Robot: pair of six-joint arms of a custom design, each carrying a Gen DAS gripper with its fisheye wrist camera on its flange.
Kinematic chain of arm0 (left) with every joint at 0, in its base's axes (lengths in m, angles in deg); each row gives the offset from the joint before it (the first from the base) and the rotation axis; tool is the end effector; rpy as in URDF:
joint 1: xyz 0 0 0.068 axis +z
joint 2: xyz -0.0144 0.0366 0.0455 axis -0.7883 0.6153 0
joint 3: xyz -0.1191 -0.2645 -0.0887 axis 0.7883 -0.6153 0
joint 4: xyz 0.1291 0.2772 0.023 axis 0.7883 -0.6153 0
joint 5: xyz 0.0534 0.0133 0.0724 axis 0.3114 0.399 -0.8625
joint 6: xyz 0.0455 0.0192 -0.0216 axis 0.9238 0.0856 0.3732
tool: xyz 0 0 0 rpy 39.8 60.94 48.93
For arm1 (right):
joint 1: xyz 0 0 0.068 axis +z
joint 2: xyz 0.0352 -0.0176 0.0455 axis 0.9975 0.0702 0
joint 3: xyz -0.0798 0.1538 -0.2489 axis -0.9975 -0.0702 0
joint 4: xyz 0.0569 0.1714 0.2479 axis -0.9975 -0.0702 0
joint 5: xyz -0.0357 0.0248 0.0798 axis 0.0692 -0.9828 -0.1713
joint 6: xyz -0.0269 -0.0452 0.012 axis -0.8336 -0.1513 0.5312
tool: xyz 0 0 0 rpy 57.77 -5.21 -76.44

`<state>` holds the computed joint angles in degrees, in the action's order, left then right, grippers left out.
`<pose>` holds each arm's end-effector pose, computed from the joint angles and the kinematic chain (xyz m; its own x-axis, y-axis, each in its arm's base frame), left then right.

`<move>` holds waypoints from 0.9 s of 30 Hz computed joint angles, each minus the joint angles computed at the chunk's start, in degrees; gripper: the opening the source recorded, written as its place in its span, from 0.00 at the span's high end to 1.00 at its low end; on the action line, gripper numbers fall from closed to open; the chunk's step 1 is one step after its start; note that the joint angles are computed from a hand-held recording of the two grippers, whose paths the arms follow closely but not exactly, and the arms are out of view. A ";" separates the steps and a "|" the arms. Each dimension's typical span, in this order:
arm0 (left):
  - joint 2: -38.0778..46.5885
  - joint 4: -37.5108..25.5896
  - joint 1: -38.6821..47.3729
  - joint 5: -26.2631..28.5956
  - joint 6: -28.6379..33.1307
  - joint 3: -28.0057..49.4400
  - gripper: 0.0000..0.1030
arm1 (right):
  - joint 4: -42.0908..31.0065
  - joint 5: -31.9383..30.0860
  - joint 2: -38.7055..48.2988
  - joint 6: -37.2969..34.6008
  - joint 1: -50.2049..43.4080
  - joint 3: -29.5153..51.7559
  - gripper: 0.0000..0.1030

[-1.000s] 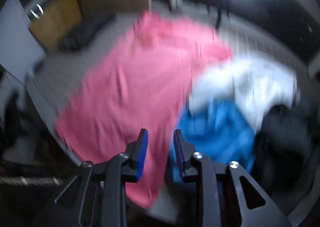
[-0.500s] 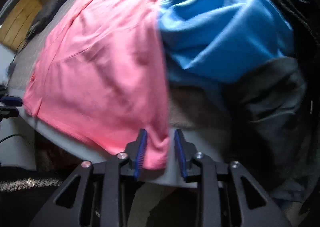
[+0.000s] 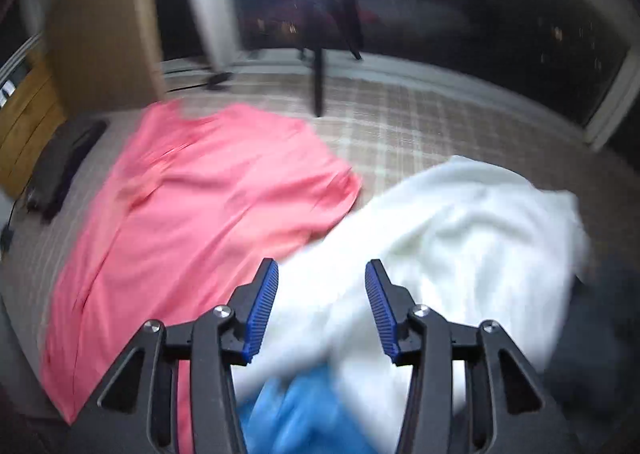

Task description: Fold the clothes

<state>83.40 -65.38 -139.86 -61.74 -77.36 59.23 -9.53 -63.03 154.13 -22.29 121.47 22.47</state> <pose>0.0206 -0.2354 0.1898 -0.9271 -0.0433 -0.3724 0.1404 0.8809 -0.4520 0.3266 0.2373 0.2711 -0.6622 -0.5676 -0.4893 -0.6703 0.7405 0.0482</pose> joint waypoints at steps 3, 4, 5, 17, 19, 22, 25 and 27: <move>4.34 2.98 2.75 0.95 -0.72 0.60 0.68 | -2.19 -2.31 13.17 -0.88 -1.90 11.74 0.57; 4.91 3.93 3.60 1.80 -1.11 0.32 0.70 | -3.89 -3.61 16.55 -1.41 -2.50 15.14 0.57; 5.31 4.75 4.25 2.33 -1.64 -0.05 0.80 | -6.08 -5.12 19.46 -2.44 -3.23 18.24 0.57; 5.38 5.17 6.43 3.99 -1.14 0.79 1.00 | 3.46 -13.57 22.47 0.18 -5.90 21.25 0.99; 5.16 4.54 6.11 3.65 -1.19 1.38 1.00 | 2.09 -13.56 23.48 -0.04 -6.34 23.02 0.98; 4.73 3.45 5.97 2.78 -2.34 1.81 1.00 | -6.15 -12.88 27.71 -1.69 -6.73 28.25 0.91; 4.51 1.32 6.12 2.83 -4.28 2.24 1.00 | -8.16 -16.89 28.77 -2.35 -7.31 27.72 0.69; 4.44 0.76 6.41 3.14 -5.50 2.24 0.96 | -6.51 -15.72 27.86 -4.47 -6.32 25.21 0.58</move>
